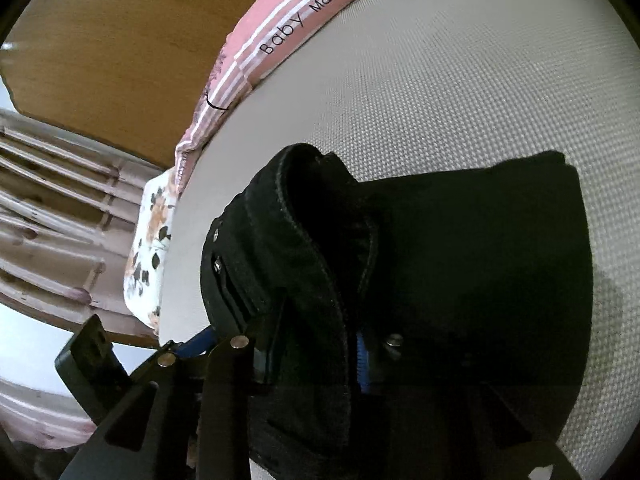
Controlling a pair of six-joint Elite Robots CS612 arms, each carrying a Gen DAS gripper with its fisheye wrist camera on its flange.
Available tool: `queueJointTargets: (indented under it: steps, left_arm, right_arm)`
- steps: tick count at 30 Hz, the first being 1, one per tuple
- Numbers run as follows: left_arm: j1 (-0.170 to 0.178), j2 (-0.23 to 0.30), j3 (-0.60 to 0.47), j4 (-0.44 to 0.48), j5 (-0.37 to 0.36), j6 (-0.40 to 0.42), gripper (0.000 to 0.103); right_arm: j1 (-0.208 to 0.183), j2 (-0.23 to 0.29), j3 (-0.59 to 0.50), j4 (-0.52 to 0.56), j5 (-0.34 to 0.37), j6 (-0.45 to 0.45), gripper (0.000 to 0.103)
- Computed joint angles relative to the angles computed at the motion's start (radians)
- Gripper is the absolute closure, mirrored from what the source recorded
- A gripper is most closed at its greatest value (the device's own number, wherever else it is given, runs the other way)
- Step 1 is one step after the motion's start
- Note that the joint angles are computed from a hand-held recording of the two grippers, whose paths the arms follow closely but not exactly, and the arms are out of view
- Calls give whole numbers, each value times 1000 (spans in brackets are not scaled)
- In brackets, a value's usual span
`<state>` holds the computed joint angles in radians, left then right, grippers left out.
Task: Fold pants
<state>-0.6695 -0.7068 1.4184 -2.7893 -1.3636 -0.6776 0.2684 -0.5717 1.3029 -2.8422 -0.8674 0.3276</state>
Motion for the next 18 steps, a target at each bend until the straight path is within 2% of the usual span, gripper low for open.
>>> queueJointTargets:
  steps: [6, 10, 18]
  left_arm:
    - [1, 0, -10, 32, -4, -13, 36]
    - [0, -1, -9, 33, -4, -13, 36]
    - [-3, -7, -10, 52, 4, -21, 36]
  right_arm:
    - [13, -17, 17, -21, -62, 37, 75]
    - [19, -35, 36, -47, -93, 50, 83]
    - [41, -79, 70, -72, -171, 24, 88]
